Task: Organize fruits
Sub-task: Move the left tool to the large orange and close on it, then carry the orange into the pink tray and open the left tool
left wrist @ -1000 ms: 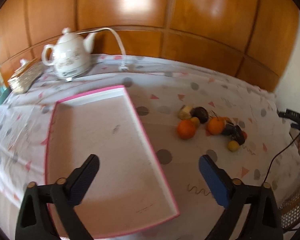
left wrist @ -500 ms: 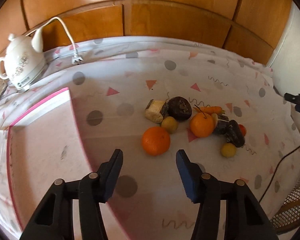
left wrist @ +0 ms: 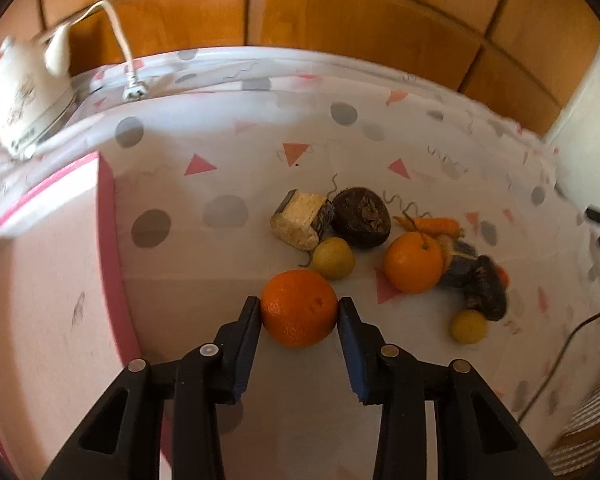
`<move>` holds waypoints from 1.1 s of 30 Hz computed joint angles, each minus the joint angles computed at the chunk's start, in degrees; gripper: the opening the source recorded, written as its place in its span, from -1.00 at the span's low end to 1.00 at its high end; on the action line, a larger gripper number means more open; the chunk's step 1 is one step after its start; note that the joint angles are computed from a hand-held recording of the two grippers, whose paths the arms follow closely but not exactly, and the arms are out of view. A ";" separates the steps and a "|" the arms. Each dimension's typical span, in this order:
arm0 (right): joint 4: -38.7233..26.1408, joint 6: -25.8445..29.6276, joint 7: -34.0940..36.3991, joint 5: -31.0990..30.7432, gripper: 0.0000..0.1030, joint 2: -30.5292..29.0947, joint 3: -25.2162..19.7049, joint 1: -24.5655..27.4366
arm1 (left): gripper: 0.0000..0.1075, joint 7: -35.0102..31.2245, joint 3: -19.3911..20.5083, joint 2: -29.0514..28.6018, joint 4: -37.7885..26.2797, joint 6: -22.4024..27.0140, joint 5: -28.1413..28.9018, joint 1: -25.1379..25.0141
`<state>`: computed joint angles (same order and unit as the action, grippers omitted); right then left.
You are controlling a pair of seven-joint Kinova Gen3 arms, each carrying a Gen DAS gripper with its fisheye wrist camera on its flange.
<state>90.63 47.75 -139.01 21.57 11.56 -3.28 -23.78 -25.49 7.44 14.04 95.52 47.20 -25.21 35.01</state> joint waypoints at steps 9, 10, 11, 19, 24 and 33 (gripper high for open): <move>-2.21 1.87 7.26 -4.07 0.54 2.07 -1.11 0.40 | -0.28 11.72 2.20 -7.84 5.67 0.62 -6.49 1.66; -2.55 2.35 7.86 -4.22 0.53 2.41 -1.07 0.20 | -0.28 12.56 2.59 -8.76 6.65 0.31 -6.85 1.05; -2.82 2.74 8.23 -4.31 0.52 2.67 -0.95 0.01 | -0.28 14.26 3.11 -9.86 7.52 0.52 -7.56 0.72; -3.33 3.90 7.91 -4.81 0.50 3.07 -0.11 -0.51 | -0.28 26.53 7.25 -17.16 14.26 5.39 -10.74 -5.02; -3.20 4.03 7.61 -4.48 0.50 2.92 -0.23 -0.99 | -0.28 32.32 8.93 -21.16 19.03 7.46 -9.26 -10.16; -3.69 5.35 7.05 -3.85 0.41 3.65 -0.06 -1.53 | -0.28 35.57 12.05 -25.18 23.44 8.97 -7.39 -16.77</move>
